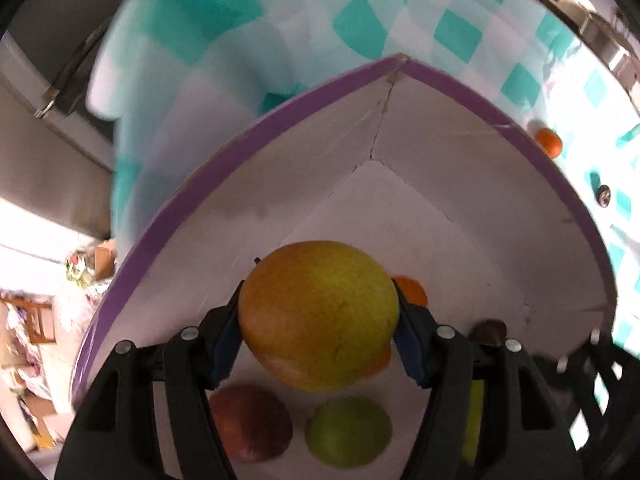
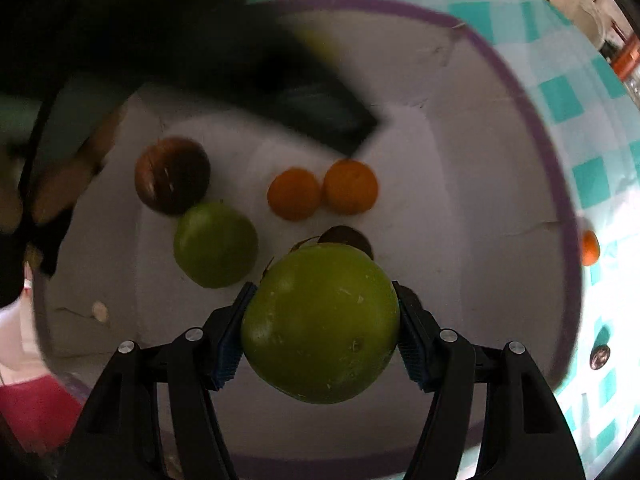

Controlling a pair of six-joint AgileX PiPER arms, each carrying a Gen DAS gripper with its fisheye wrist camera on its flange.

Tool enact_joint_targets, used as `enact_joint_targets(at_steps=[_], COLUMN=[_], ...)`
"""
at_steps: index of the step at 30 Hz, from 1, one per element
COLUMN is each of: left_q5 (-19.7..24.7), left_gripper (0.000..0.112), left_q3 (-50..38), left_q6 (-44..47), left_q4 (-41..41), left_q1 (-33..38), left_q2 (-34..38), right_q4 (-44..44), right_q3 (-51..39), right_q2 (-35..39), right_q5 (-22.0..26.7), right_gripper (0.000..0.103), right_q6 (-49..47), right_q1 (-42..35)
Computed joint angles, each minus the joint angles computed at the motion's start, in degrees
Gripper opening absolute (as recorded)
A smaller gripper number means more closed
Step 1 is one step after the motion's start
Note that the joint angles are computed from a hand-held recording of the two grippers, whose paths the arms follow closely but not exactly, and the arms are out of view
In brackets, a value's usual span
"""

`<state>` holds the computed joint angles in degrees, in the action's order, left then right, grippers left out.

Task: Organize fruits
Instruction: 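Open both tools to drop the green fruit and pear into the box, then grasp a dark round fruit with the right tool while the left tool grasps an orange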

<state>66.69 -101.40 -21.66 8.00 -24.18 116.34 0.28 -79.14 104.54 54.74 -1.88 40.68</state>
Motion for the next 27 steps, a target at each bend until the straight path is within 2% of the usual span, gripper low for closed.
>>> enact_joint_targets(at_steps=[3,7,8,9,10,12,16,18,20,21,22,24,27], left_q5=[0.89,1.41,1.44,1.51,1.51,0.86,1.35,1.05,-0.20,-2.07,-3.29,-3.49,-3.24], left_gripper=[0.066,0.066,0.066,0.066,0.068,0.077,0.081,0.084,0.084,0.087,0.096,0.101,0.101], left_q3=[-4.53,-6.13,-5.85,-5.32,-4.84,-3.77,-4.80,-5.34,-4.72,-2.86,-1.90,-2.31,-4.54], left_q6=[1.71,2.20,1.74,1.08,0.34,-2.03,-4.11,-4.15,-5.86,-8.62,-11.54,-17.23,-20.92], left_q4=[-1.31,-1.37,-2.02,-2.74,-2.56,0.25,2.43,3.40,8.24,12.86,17.08,25.25,30.45], left_q1=[0.77,0.92,1.15,1.39,1.34,0.49,0.27,-0.34,-2.39,-4.30,-6.30,-10.77,-15.40], left_q2=[4.66,7.33,7.36,7.19,6.93,5.70,4.02,2.85,0.76,-1.47,-3.05,-4.43,-5.15], right_q4=[0.19,-0.99,-1.20,-1.15,-1.23,-1.07,-1.80,0.64,6.84,12.49,16.01,23.17,24.66], right_q3=[-0.41,0.04,0.37,1.07,1.88,3.78,7.35,12.97,18.98,23.22,25.91,29.33,33.48], right_q2=[1.44,2.19,2.09,1.39,0.32,-2.86,-10.02,-16.89,-24.42,-29.67,-32.63,-34.89,-35.48], right_q5=[1.05,1.56,1.67,1.26,0.49,-1.47,-4.57,-9.61,-15.24,-18.38,-20.63,-24.32,-27.46], right_gripper=[0.064,0.064,0.065,0.073,0.081,0.085,0.086,0.086,0.087,0.087,0.087,0.087,0.087], right_q6=[-0.30,-0.50,-0.42,-0.52,-0.55,-1.17,-1.51,-3.95,-11.13,-16.66,-19.91,-25.95,-23.34], right_q1=[0.72,1.05,1.04,0.92,0.85,0.65,-0.32,-2.27,-7.28,-11.75,-15.10,-23.36,-37.02])
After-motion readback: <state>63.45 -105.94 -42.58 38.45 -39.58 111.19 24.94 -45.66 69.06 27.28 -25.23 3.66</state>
